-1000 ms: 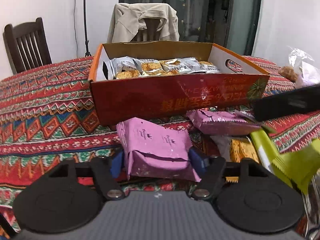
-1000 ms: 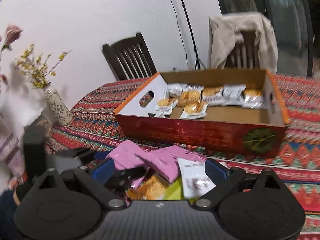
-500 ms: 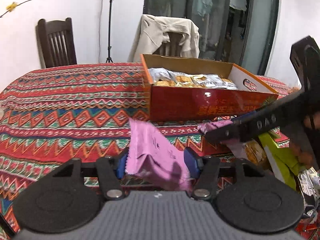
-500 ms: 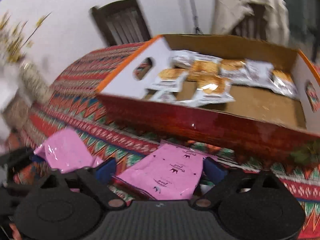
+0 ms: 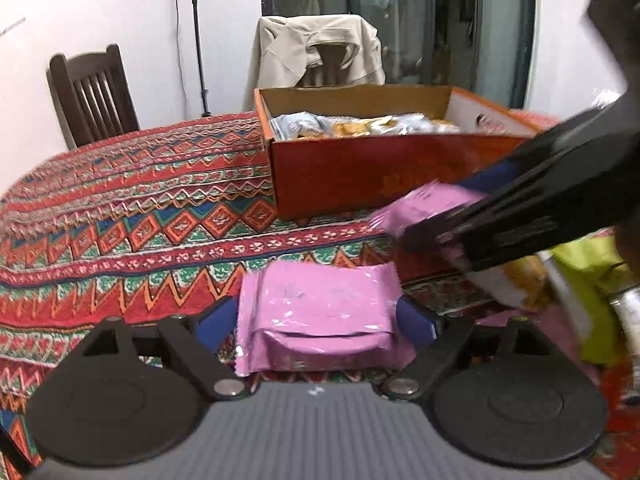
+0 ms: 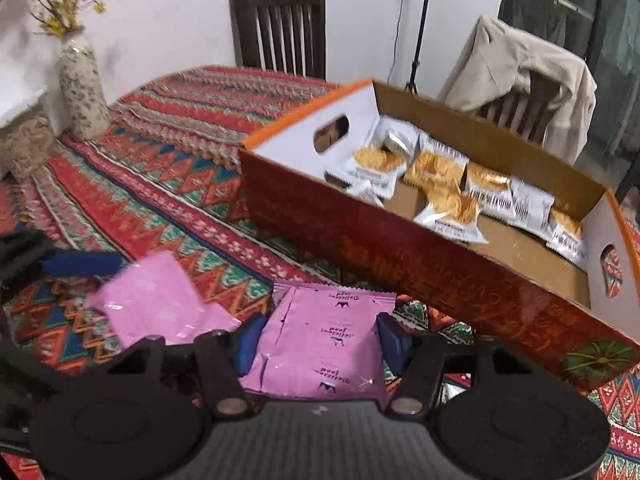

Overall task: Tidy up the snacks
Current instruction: 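Carry both pink packets into the orange box and open both tools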

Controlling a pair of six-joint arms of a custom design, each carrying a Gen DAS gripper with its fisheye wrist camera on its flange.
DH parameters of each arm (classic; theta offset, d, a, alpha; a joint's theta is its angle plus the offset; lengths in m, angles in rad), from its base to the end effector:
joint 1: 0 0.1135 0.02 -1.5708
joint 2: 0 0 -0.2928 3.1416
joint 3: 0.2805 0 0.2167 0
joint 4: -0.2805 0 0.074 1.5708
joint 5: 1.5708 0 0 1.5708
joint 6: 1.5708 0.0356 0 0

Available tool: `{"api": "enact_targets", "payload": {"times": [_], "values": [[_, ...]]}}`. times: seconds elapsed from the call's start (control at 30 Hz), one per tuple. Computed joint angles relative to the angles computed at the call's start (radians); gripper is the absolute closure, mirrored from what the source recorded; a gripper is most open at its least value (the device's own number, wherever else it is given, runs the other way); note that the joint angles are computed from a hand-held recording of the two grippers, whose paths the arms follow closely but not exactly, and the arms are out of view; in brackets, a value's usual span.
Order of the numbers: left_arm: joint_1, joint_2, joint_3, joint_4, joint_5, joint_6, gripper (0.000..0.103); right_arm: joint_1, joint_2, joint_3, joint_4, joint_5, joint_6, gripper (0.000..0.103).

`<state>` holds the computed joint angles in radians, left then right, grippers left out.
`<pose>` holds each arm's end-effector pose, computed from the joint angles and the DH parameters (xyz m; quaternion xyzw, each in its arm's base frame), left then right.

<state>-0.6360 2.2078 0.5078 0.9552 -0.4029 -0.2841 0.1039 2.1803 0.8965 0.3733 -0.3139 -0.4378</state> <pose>0.2539 -0.1701 0.0623 0.0780 0.8976 -0.0104 0.4337 0.3671 0.0493 0.0857 -0.2988 0.8867 0.0926 0.3403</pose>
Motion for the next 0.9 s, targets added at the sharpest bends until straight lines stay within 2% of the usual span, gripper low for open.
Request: {"api": "enact_targets", "payload": {"times": [0.07, 0.13, 0.17, 0.2, 0.3, 0.4, 0.53, 0.67, 0.77, 0.9], "values": [[-0.011, 0.013, 0.029, -0.031, -0.021, -0.007, 0.014, -0.012, -0.047, -0.075, 0.068, -0.015, -0.011, 0.044], [-0.014, 0.025, 0.033, -0.024, -0.027, -0.013, 0.020, -0.026, -0.085, -0.128, 0.114, -0.027, -0.015, 0.044], [-0.014, 0.025, 0.020, -0.002, -0.007, -0.012, 0.037, -0.040, -0.109, -0.156, 0.133, -0.040, -0.014, 0.044], [-0.008, 0.018, 0.009, 0.012, 0.027, -0.006, 0.043, -0.057, -0.134, -0.184, 0.151, -0.057, -0.014, 0.044], [-0.051, -0.016, -0.002, -0.037, -0.026, -0.029, 0.047, -0.134, -0.229, -0.289, 0.201, -0.126, -0.035, 0.044], [-0.120, -0.051, -0.057, -0.039, -0.107, -0.105, 0.047, -0.254, -0.321, -0.383, 0.211, -0.229, -0.075, 0.043], [-0.286, -0.127, -0.187, -0.021, -0.231, -0.330, 0.047, -0.457, -0.419, -0.502, 0.199, -0.377, -0.172, 0.043], [-0.482, -0.217, -0.236, -0.141, -0.327, -0.586, 0.047, -0.699, -0.446, -0.559, 0.084, -0.527, -0.354, 0.043], [-0.569, -0.278, -0.186, -0.312, -0.371, -0.678, 0.047, -0.843, -0.397, -0.531, -0.057, -0.599, -0.502, 0.043], [-0.622, -0.297, -0.100, -0.500, -0.423, -0.760, 0.047, -0.942, -0.323, -0.489, -0.152, -0.642, -0.620, 0.043]]}}
